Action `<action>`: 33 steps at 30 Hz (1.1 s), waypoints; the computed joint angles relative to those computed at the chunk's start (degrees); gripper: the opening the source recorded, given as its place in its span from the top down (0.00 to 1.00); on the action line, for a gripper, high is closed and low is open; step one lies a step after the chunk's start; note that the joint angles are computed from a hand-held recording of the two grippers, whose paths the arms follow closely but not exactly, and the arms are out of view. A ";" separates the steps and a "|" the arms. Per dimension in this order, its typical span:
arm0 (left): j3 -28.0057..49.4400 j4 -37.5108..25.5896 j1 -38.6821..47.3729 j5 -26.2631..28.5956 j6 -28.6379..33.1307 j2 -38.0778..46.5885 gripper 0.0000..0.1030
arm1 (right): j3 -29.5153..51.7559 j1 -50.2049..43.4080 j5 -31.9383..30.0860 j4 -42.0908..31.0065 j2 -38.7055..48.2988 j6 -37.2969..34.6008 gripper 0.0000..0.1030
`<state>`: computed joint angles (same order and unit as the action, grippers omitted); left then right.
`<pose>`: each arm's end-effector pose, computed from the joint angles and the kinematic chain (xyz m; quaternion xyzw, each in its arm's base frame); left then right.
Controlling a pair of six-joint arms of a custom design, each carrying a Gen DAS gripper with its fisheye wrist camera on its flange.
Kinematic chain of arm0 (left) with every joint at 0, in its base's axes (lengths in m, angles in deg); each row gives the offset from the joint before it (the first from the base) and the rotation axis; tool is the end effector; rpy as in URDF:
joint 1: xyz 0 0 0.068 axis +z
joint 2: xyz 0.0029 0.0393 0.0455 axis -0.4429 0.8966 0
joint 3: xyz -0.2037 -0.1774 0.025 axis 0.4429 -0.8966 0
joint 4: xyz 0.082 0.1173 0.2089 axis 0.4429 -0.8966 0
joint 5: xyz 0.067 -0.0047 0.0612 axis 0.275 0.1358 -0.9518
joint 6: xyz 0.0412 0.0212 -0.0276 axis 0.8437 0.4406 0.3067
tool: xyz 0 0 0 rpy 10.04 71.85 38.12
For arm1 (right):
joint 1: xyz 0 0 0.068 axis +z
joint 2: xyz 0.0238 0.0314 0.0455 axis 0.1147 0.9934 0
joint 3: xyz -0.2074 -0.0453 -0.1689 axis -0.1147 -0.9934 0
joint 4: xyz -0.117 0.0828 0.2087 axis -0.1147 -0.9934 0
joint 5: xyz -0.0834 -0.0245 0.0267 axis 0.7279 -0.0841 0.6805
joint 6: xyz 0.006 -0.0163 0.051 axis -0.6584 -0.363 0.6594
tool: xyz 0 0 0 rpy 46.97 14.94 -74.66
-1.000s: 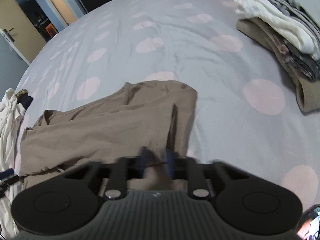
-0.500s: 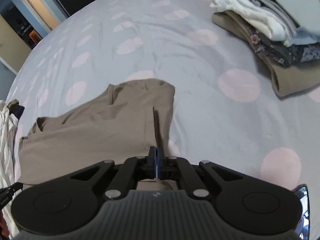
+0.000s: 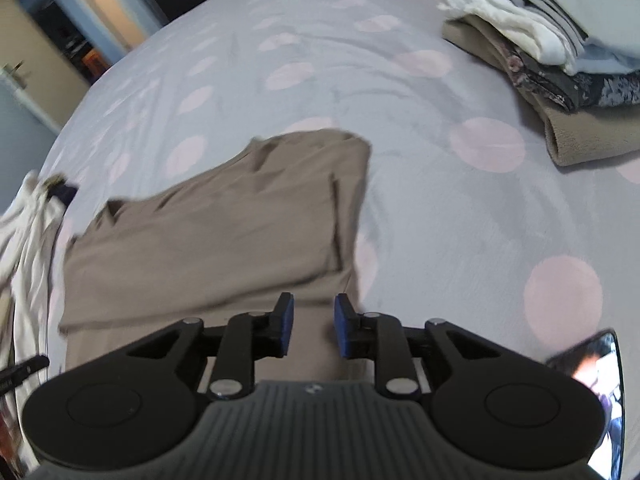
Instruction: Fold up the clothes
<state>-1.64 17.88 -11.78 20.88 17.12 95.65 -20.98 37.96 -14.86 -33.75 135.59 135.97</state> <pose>0.3061 0.0669 0.1255 0.0942 0.9514 -0.0843 0.2809 0.2616 0.1517 0.1414 0.1899 0.9368 0.1147 0.2705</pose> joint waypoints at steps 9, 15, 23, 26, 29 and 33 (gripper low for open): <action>-11.66 -9.18 7.45 3.25 10.90 -12.32 0.78 | -9.58 14.82 2.48 -2.66 -9.19 4.09 0.61; -14.54 -21.23 14.29 3.83 22.26 -18.71 0.71 | -11.02 28.08 4.06 -11.19 -10.88 11.67 0.57; -16.41 -32.92 22.22 0.01 33.44 -23.85 0.59 | -10.88 41.74 1.67 -20.58 -13.74 25.97 0.54; -17.80 -32.26 21.69 -2.01 33.92 -24.61 0.59 | -10.63 44.65 -0.34 -22.91 -13.70 30.02 0.53; -18.96 -30.55 20.06 -4.85 32.92 -23.83 0.59 | -12.71 45.60 -4.21 -21.63 -13.99 33.41 0.54; -20.79 -28.45 16.66 -8.29 31.92 -23.78 0.60 | -13.28 44.86 -6.17 -18.82 -11.15 31.86 0.54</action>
